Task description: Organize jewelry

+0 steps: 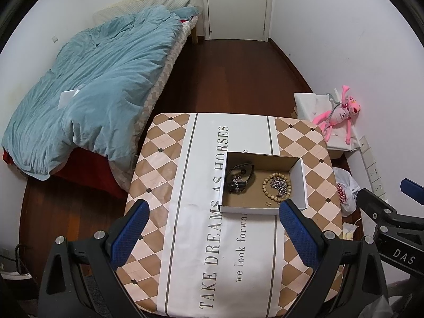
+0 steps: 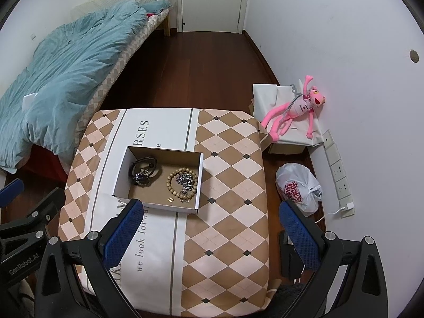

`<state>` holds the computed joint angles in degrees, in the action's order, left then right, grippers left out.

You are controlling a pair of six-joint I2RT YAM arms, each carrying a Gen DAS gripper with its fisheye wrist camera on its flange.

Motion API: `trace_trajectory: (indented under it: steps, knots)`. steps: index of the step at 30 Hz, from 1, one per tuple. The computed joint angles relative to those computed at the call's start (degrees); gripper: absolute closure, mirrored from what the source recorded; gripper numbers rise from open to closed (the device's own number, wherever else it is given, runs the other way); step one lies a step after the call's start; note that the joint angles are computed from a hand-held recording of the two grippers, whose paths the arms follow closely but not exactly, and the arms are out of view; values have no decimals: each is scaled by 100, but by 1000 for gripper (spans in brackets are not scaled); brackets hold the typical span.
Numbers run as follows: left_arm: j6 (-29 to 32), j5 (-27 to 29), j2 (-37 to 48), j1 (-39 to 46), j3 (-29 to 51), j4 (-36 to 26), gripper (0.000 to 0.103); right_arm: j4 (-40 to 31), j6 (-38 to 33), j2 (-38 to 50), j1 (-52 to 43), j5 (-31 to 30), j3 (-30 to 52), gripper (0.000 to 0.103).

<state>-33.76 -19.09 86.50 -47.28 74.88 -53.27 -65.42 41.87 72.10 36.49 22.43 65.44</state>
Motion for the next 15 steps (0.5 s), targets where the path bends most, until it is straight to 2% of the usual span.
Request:
trace_trajectory:
  steps: [15]
  knots:
    - [-12,-135,8,-17,28,-73,3,-9,3,7,3,-13,0,0]
